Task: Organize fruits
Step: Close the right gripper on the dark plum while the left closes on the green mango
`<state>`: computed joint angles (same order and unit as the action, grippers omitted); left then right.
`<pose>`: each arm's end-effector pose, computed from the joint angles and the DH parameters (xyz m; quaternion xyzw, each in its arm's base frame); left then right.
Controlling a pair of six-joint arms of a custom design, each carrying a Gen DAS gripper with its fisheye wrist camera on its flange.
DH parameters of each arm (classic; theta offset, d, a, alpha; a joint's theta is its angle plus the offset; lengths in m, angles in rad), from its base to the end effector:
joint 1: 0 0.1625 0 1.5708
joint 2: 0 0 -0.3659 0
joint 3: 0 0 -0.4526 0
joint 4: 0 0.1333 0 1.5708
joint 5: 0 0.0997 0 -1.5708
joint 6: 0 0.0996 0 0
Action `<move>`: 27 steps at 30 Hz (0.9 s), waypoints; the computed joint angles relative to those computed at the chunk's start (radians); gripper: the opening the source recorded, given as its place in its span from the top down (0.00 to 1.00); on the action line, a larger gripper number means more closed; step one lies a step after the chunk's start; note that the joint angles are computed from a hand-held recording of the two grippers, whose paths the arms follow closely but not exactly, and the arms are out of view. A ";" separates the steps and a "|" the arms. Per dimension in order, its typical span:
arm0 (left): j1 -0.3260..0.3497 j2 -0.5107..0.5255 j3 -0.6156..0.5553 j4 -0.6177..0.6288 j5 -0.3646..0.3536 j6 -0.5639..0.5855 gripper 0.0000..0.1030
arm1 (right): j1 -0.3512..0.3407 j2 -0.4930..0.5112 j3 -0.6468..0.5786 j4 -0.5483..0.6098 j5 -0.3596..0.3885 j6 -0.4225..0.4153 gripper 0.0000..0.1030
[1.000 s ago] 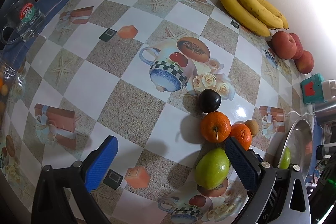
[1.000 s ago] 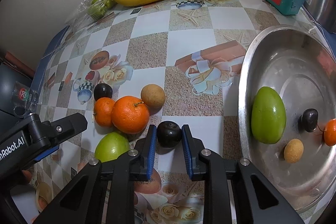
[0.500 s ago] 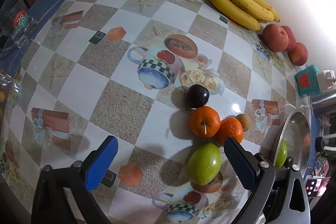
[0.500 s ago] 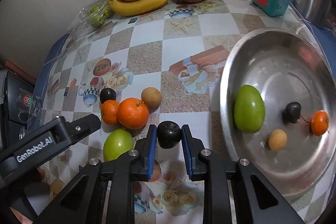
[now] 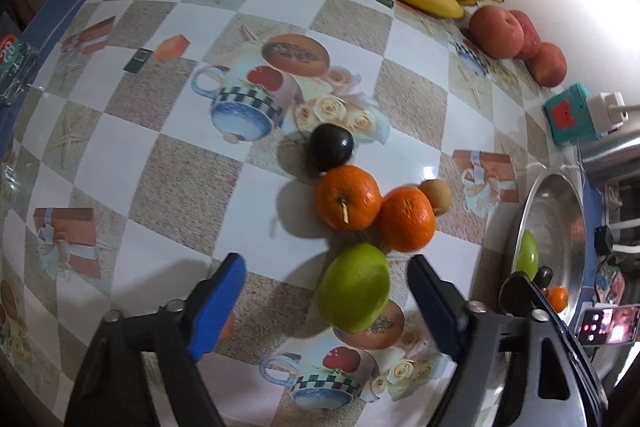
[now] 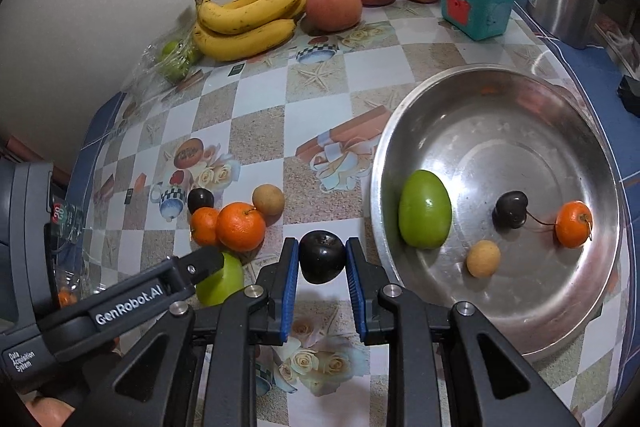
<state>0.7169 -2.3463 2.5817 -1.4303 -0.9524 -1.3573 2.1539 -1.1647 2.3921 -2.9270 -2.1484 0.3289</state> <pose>-0.0606 -0.3062 0.2061 -0.1780 0.9205 -0.1873 0.2932 0.2897 -0.2959 0.0025 0.1031 -0.9512 0.1805 0.2280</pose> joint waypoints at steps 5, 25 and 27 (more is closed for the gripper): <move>0.011 0.036 0.002 -0.039 -0.019 0.035 0.28 | -0.003 -0.003 0.003 -0.003 0.005 0.000 0.76; -0.003 0.090 0.001 -0.082 -0.040 0.050 0.58 | -0.005 -0.005 0.005 -0.005 0.006 -0.004 0.76; -0.002 0.078 0.002 -0.084 -0.039 0.053 0.58 | -0.004 -0.005 0.005 -0.005 0.007 -0.004 0.76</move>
